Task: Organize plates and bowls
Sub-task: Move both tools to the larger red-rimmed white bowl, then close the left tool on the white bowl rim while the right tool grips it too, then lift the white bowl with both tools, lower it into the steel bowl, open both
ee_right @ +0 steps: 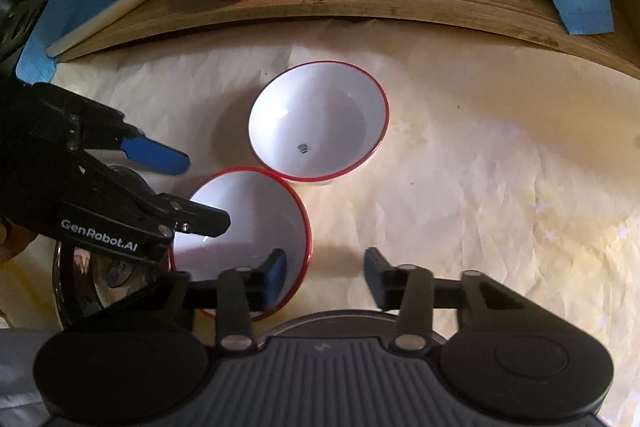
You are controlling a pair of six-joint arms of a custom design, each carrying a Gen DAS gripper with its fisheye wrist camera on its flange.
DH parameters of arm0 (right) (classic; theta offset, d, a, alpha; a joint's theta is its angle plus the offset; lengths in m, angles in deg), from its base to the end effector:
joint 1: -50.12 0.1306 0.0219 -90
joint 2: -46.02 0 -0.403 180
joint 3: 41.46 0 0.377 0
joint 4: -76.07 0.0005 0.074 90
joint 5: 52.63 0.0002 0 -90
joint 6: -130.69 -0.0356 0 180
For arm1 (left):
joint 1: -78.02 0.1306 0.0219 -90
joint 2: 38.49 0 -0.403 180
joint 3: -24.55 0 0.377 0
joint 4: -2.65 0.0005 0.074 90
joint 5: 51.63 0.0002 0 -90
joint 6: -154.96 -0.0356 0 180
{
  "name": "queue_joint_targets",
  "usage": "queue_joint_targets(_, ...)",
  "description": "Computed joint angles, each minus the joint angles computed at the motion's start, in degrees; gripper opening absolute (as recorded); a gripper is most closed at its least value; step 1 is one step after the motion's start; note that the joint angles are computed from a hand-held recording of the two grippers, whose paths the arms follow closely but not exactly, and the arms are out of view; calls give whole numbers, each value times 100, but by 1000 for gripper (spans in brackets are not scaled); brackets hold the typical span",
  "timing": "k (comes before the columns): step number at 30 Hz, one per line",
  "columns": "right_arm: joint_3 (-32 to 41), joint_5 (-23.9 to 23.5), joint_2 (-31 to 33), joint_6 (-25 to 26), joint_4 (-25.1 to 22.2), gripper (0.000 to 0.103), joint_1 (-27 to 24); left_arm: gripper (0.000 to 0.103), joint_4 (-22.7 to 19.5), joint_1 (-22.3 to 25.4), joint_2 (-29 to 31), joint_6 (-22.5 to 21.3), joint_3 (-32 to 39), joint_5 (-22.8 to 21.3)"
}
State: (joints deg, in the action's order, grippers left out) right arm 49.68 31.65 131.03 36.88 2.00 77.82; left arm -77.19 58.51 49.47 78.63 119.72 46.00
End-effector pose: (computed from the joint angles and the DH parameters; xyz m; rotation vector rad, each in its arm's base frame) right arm 0.3550 0.1898 0.4708 -0.6028 2.7185 0.2812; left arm 0.3885 -0.1432 0.4763 0.1756 2.8678 -0.3089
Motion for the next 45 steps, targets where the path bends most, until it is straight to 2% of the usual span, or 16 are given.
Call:
queue_joint_targets(1, -8, -37, 2, -20, 2, 34, -6, 48, 6, -1, -10, 23, 0, 32)
queue_joint_targets(3, -46, -159, -8, -50, 36, 29, -46, 40, 52, 1, -42, 122, -32, 137)
queue_joint_targets(7, -113, -431, -36, -171, 138, 20, -147, 40, 183, -57, -133, 329, -159, 128)
queue_joint_targets(11, -227, -779, -85, -436, 247, 13, -290, 32, 289, -81, -216, 562, -258, 178)
queue_joint_targets(15, -321, -972, -139, -755, 400, 11, -350, 10, 492, -75, -296, 879, -387, 375)
queue_joint_targets(16, -343, -980, -156, -828, 436, 10, -351, 7, 533, -94, -320, 962, -410, 381)
queue_joint_targets(21, -434, -934, -291, -1029, 557, 8, -368, 6, 606, -186, -466, 1343, -415, 137)
queue_joint_targets(27, -543, -1146, -498, -1180, 675, 7, -554, 6, 602, -253, -562, 1573, -260, -113)
queue_joint_targets(33, -638, -1188, -717, -1448, 1063, 7, -574, 6, 683, -336, -722, 1867, -176, -280)
queue_joint_targets(38, -625, -1152, -925, -1462, 1143, 7, -646, 7, 699, -460, -718, 1911, 33, -394)
queue_joint_targets(45, -687, -1143, -1177, -1528, 1064, 7, -840, 8, 735, -676, -576, 1844, 261, -288)
